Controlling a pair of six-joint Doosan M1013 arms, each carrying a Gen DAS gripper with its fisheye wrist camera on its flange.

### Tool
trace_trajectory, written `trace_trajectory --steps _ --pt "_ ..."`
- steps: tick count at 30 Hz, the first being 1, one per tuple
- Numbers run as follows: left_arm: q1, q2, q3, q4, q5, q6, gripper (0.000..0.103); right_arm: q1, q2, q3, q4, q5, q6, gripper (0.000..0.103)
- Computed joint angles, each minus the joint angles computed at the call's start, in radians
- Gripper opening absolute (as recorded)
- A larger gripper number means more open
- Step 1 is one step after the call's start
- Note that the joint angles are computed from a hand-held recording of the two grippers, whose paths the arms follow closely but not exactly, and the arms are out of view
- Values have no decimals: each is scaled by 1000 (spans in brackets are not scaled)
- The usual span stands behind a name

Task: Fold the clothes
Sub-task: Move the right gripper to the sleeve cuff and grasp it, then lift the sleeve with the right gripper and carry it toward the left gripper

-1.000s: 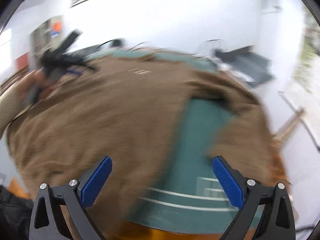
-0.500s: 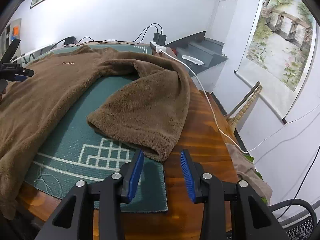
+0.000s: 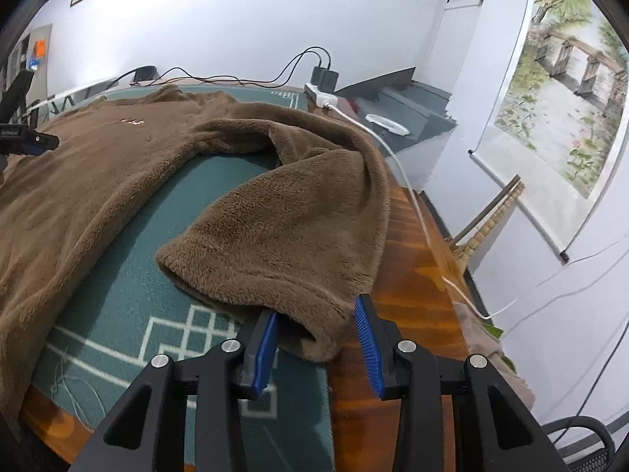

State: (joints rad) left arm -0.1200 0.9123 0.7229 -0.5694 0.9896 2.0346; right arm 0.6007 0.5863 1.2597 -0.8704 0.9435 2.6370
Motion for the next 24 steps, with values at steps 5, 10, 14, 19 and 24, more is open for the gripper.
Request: trace_trajectory --steps 5,10,14,19,24 --pt "6 0 3 -34 1 8 103 -6 -21 32 -34 -53 108 13" --pt "7 0 6 -45 -1 11 103 6 -63 81 -218 -38 339 9" --pt "7 -1 9 -50 -5 13 103 13 -95 103 -376 7 517 9" --pt "10 1 7 -65 -3 15 103 8 -128 106 -530 51 679 9" --pt "16 4 6 -97 3 21 103 -8 -128 73 -594 -4 735 9"
